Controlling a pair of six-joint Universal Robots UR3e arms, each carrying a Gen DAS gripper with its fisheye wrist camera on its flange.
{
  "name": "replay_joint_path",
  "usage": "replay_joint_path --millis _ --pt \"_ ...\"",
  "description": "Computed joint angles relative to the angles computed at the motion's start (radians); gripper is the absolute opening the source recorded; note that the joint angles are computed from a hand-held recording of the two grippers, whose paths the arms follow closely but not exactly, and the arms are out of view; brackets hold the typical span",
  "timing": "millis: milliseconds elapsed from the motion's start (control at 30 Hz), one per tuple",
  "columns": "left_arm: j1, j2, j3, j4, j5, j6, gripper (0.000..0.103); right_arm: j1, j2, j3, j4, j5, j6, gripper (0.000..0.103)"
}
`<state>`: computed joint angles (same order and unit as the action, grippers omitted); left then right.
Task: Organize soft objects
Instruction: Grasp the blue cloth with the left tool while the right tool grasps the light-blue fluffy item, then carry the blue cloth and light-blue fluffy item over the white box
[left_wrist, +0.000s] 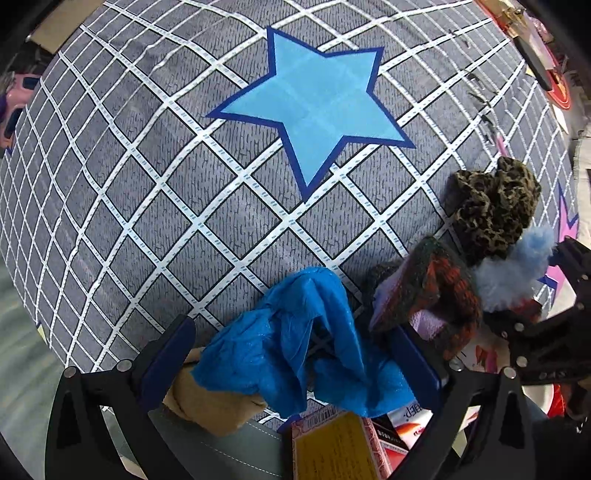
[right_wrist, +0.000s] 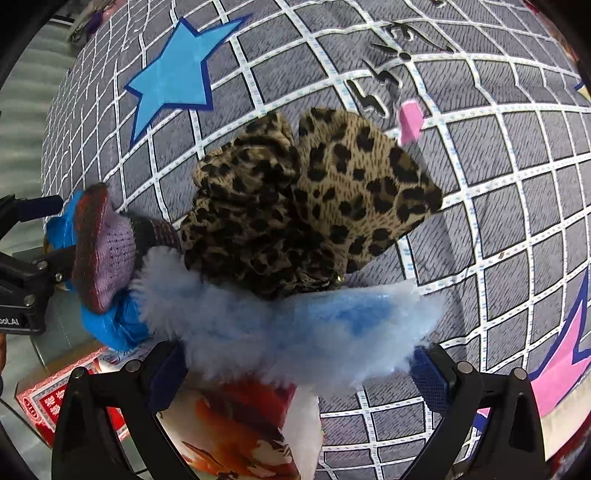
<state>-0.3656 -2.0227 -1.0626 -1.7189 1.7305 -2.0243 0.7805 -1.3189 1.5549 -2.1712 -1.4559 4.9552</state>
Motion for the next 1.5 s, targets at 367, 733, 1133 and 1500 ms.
replay_joint_path --millis 367,733,1133,1500 --pt "0.067 -0.057 0.244 -0.217 -0.033 0.244 0.103 0.031 -0.031 0.008 0.013 -0.015 0.005 0.075" --pt "-0.005 -0.006 0.017 -0.013 0.051 0.235 0.103 0.038 -0.063 0.046 0.005 -0.021 0.010 0.075" --pt "-0.013 0.023 0.028 -0.045 0.014 0.144 0.014 0.059 -0.045 0.001 -0.007 -0.040 0.047 0.022" --pt "0.080 -0.048 0.541 -0.376 -0.191 0.047 0.014 0.155 -0.148 0.030 0.001 -0.229 0.222 0.021"
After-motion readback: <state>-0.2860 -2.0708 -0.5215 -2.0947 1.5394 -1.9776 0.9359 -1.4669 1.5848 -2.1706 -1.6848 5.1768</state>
